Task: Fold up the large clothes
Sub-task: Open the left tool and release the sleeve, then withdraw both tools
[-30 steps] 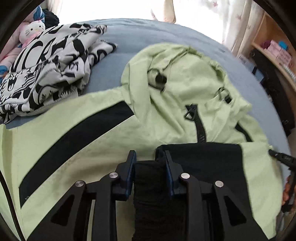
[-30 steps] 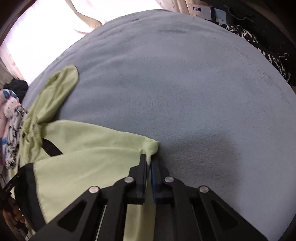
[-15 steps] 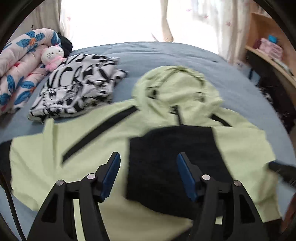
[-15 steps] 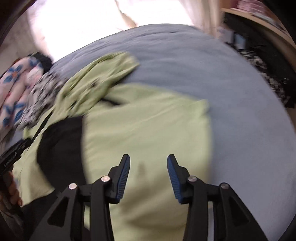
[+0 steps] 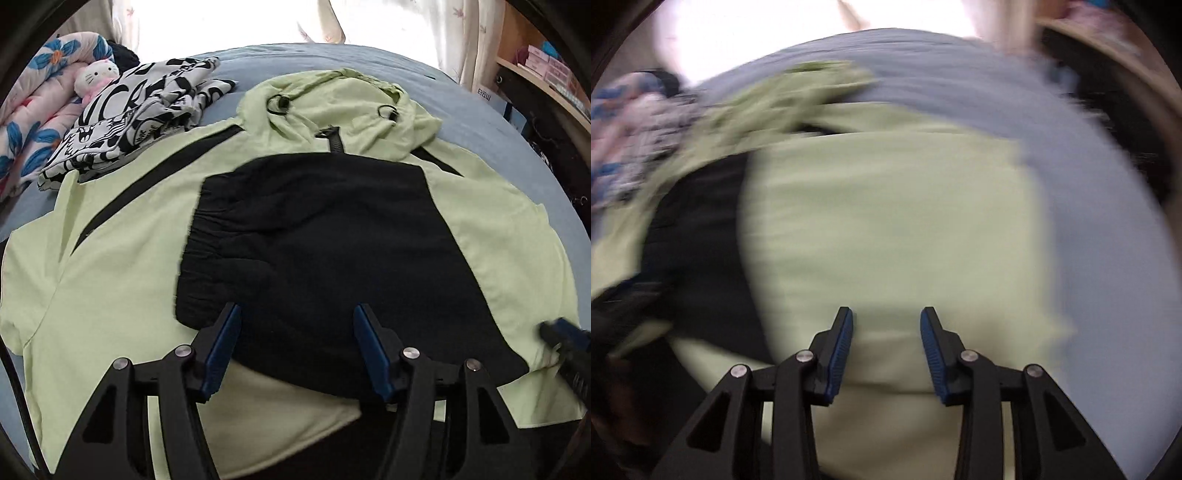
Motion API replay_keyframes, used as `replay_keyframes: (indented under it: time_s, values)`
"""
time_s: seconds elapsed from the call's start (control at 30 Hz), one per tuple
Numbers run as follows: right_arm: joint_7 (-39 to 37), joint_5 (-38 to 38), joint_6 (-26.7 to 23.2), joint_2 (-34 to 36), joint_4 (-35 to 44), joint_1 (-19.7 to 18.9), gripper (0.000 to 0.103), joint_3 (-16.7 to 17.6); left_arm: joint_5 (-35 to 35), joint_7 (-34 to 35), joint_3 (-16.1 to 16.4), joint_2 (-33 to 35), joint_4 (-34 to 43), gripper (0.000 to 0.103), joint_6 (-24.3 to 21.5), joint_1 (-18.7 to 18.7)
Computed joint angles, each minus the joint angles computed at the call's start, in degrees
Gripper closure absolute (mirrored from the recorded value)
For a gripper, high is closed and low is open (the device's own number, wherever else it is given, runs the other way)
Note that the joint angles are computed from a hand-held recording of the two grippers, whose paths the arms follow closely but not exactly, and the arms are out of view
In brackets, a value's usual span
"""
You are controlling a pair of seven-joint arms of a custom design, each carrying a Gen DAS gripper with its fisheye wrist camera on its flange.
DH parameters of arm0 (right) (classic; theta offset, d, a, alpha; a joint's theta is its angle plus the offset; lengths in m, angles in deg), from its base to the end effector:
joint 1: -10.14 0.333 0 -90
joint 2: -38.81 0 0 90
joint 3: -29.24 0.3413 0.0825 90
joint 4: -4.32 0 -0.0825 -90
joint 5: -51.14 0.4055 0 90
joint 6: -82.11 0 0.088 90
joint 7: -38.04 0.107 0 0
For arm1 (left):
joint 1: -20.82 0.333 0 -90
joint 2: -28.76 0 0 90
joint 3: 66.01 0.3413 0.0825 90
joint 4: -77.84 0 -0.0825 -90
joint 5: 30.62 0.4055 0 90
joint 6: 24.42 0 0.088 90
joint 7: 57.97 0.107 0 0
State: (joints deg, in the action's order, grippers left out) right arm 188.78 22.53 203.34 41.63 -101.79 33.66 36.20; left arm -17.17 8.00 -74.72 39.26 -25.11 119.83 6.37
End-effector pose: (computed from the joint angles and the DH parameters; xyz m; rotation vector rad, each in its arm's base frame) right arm 0.5462 0.2945 0.5359 -1.6802 2.3088 -0.6473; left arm 0.6253 -0.2622 0.5222 -1.8037 2.0497 -0.6214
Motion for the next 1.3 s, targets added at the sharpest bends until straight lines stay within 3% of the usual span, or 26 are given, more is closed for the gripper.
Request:
replay_keyframes:
  time_s: [0.07, 0.1, 0.17, 0.4, 0.73, 1.0, 1.3]
  values:
    - [0.19, 4.09, 6.25, -3.82, -5.62, -1.58, 0.071, -1.10, -2.68, 2.04, -0.46, -0.27, -0.51, 0.041, 0.61, 0.74]
    - [0.85, 4.49, 7.02, -4.93, -6.90, -2.05, 0.079, -1.16, -2.77, 2.17, -0.41, -0.45, -0.69, 0.041, 0.68, 0.74]
    - [2.27, 2.60, 4.62, -4.95, -6.34, -2.30, 0.084, -0.43, -1.56, 1.39, -0.23, -0.58, -0.50, 0.041, -0.08, 0.27]
    - [4.90, 0.02, 0.38, -3.00, -3.53, -1.54, 0.080, 0.59, -0.46, 0.36, -0.26, -2.02, -1.38, 0.041, 0.33, 0.38]
    - [6.77, 2.36, 0.98, -4.43, -3.95, -1.09, 0.077, 0.67, -0.64, 0.54, -1.16, -5.58, -3.95, 0.040, 3.17, 1.18]
    - [7.93, 4.15, 1.84, -6.04, -4.38, -0.59, 0.076, 1.30, -1.15, 1.45, -2.21, -9.39, -6.49, 0.040, 2.32, 1.96]
    - [8.99, 3.25, 1.67, -9.25, -3.70, 1.36, 0.076, 3.71, -3.93, 4.48, -3.68, -18.75, -12.79, 0.039, 2.09, 4.12]
